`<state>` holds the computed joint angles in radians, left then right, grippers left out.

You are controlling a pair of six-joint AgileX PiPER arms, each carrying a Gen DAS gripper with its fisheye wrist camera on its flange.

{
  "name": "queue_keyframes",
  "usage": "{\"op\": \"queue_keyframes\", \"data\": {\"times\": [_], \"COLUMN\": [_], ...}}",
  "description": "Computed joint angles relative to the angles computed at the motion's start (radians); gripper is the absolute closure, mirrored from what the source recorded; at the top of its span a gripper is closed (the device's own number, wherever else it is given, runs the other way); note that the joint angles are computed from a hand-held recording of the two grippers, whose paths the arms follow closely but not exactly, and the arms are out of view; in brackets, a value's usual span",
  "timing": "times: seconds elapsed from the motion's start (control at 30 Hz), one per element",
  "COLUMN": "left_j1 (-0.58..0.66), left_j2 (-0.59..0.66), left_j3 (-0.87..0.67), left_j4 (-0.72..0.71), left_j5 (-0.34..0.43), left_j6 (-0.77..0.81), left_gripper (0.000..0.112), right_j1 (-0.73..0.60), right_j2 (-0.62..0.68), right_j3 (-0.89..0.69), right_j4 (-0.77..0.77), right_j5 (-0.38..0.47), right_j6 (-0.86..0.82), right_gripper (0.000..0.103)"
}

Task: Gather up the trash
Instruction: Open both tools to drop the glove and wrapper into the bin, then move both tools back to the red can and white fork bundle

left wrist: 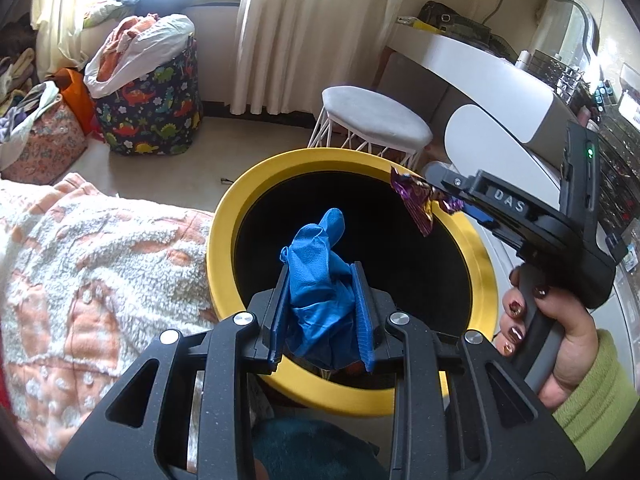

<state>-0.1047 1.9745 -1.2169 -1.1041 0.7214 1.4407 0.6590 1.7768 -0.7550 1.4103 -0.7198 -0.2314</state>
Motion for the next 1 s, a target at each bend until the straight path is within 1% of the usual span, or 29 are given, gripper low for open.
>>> {"op": "queue_keyframes", "data": {"times": [0.2, 0.23, 0.3, 0.33, 0.37, 0.4, 0.43, 0.47, 0.5, 0.53, 0.57, 0.6, 0.73, 1.0], "left_j1": [-0.013, -0.012, -0.008, -0.005, 0.001, 0.006, 0.011, 0.015, 0.021, 0.025, 0.032, 0.039, 0.063, 0.132], "left_j2": [0.043, 0.050, 0.057, 0.058, 0.058, 0.058, 0.049, 0.045, 0.037, 0.033, 0.028, 0.021, 0.006, -0.034], "left_j3": [-0.053, -0.062, -0.070, -0.070, -0.069, -0.067, -0.055, -0.047, -0.036, -0.033, -0.027, -0.019, -0.009, 0.022], "left_j4": [0.009, 0.011, 0.005, 0.003, -0.006, -0.014, -0.031, -0.044, -0.059, -0.063, -0.073, -0.085, -0.087, -0.126], "left_j5": [-0.010, -0.008, -0.010, -0.009, -0.003, 0.000, -0.009, -0.015, -0.021, -0.021, -0.022, -0.027, -0.037, -0.021], "left_j6": [-0.041, -0.046, -0.050, -0.050, -0.046, -0.040, -0.025, -0.013, -0.002, -0.003, 0.002, 0.009, 0.007, 0.050], "left_gripper": [0.091, 0.089, 0.081, 0.075, 0.066, 0.061, 0.047, 0.039, 0.035, 0.028, 0.020, 0.020, 0.020, 0.020], "right_j1": [-0.026, -0.027, -0.034, -0.037, -0.041, -0.041, -0.041, -0.040, -0.038, -0.034, -0.032, -0.031, -0.021, 0.027], "right_j2": [0.006, 0.008, 0.010, 0.011, 0.014, 0.016, 0.018, 0.018, 0.018, 0.017, 0.015, 0.014, 0.014, 0.026], "right_j3": [-0.007, -0.002, -0.002, 0.000, 0.001, 0.006, 0.002, 0.000, -0.003, -0.006, -0.006, -0.006, -0.012, -0.071], "right_j4": [-0.013, -0.025, -0.045, -0.055, -0.078, -0.094, -0.090, -0.084, -0.077, -0.067, -0.065, -0.066, -0.053, 0.023], "right_j5": [0.030, 0.031, 0.043, 0.047, 0.054, 0.052, 0.052, 0.053, 0.052, 0.046, 0.039, 0.035, 0.020, -0.027], "right_j6": [0.014, 0.032, 0.054, 0.065, 0.089, 0.110, 0.108, 0.099, 0.089, 0.082, 0.084, 0.085, 0.069, -0.046], "right_gripper": [0.056, 0.055, 0.053, 0.048, 0.044, 0.039, 0.038, 0.038, 0.036, 0.032, 0.030, 0.027, 0.024, 0.020]}}
